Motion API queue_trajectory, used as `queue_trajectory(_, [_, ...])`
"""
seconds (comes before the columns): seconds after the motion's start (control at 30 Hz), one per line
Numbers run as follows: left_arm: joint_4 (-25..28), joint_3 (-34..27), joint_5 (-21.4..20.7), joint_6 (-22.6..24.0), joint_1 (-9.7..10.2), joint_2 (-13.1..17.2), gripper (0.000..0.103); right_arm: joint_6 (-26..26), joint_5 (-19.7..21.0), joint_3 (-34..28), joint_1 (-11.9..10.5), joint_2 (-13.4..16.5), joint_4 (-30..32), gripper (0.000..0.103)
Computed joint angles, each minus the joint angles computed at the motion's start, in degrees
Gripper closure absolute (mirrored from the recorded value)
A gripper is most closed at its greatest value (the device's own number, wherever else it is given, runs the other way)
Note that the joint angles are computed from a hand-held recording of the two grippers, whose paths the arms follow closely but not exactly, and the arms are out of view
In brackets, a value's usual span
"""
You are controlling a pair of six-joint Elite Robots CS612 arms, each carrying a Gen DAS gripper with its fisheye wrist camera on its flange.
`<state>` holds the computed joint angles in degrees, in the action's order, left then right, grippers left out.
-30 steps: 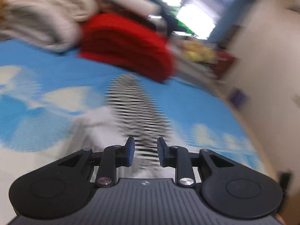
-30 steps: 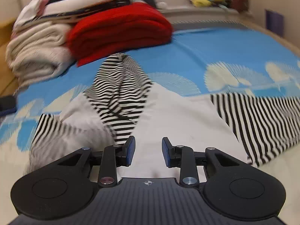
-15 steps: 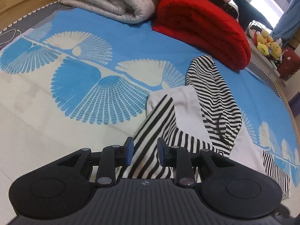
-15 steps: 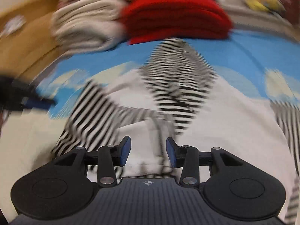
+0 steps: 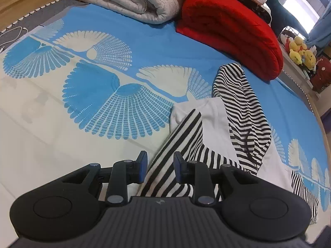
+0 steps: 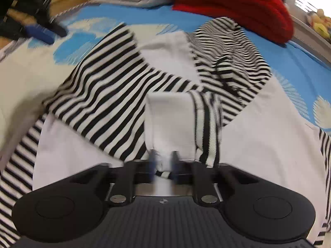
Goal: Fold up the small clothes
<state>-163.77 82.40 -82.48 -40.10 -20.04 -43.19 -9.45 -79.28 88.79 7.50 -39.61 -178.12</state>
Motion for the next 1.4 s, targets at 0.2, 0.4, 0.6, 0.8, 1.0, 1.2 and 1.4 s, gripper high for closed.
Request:
queue_trajectory(0.2, [0.3,-0.2,0.5,0.4,-0.07,0.1,0.074,19.6,-0.4,2.4,-3.6,-0.8,-16.3,0.103])
queue_trajectory(0.4, [0.7,-0.1,1.1,-0.2,-0.21,0.1,0.074,20.4,5.6,3.3,-5.4,-1.2,-14.3,0.099])
queue_trajectory(0.6, [1.1,-0.1,0.2,-0.3,-0.37,0.1,0.074,1.0,8.1,2.9,-1.8,-0.8,-8.3,0.062])
queue_trajectory(0.8, [0.9,0.0,-0.6,-0.2,-0.06,0.0,0.074,-5.5,1.2,1.0,0.1,0.5,-1.1,0.062])
queue_trajectory(1.0, [0.9,-0.1,-0.5,-0.2,0.15,-0.1,0.074,-2.6,1.3,0.8,-0.4,0.3,-2.4,0.097])
queue_trajectory(1.2, [1.1,-0.4,-0.4,0.2,-0.09,0.0,0.074,18.2,-4.0,1.7,-2.7,0.0,-17.7,0.098])
queue_trajectory(1.4, [1.9,-0.9,-0.8,1.0,-0.39,0.4,0.074,36.7,-16.9,3.6,-5.5,-1.0,-18.4,0.103])
